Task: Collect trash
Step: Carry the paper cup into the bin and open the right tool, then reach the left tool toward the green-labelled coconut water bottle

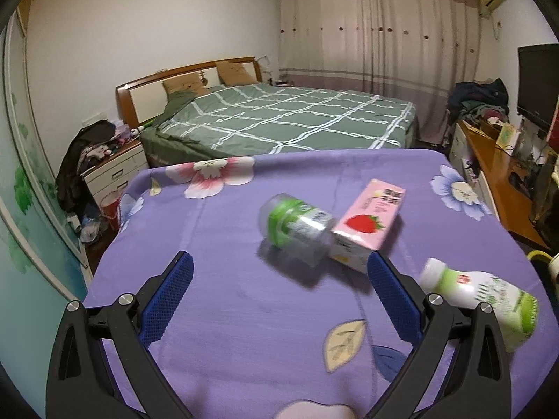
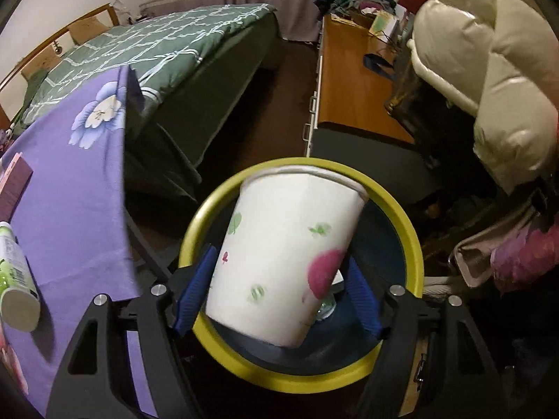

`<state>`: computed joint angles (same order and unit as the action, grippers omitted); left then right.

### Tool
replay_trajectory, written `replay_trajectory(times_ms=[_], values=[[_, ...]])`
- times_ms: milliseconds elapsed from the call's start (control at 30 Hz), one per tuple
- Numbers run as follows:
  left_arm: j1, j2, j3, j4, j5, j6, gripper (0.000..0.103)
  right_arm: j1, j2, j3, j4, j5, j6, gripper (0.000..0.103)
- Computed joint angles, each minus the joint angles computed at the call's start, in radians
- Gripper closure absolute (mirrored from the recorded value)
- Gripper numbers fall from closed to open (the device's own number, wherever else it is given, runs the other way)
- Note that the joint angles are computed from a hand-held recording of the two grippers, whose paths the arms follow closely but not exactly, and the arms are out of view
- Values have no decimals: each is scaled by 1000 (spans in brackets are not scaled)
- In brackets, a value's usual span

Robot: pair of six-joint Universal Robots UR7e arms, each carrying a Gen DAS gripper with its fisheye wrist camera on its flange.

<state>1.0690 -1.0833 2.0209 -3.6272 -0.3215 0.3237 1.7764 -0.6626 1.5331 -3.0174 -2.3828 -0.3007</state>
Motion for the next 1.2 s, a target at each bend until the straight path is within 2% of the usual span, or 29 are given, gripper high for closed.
replay_trajectory(times_ms=[67,267,500,667,833,1000,1100,1200], values=[[-14,-1,6,32,4,-28,5,-4,-8,11,-11,11,0,35],[-75,-13,57,210,-17,-223,5,-20,-22,32,-21,41,-9,35],[-142,1,110,415,-67,-446,5,-33,-45,55,-12,93,2,35],[-166,27,117,512,-105,-561,5,-43,-68,76,-22,133,-1,34],[-180,76,96,549,-106,-602,5,-55,-87,92,-29,155,-6,34],[-154,110,56,611,-91,-648,5,-63,-102,104,-28,173,-2,34],[-140,91,62,629,-99,-674,5,-65,-110,111,-30,181,-2,34],[-133,45,91,654,-75,-702,5,-65,-111,113,-30,183,-2,34]])
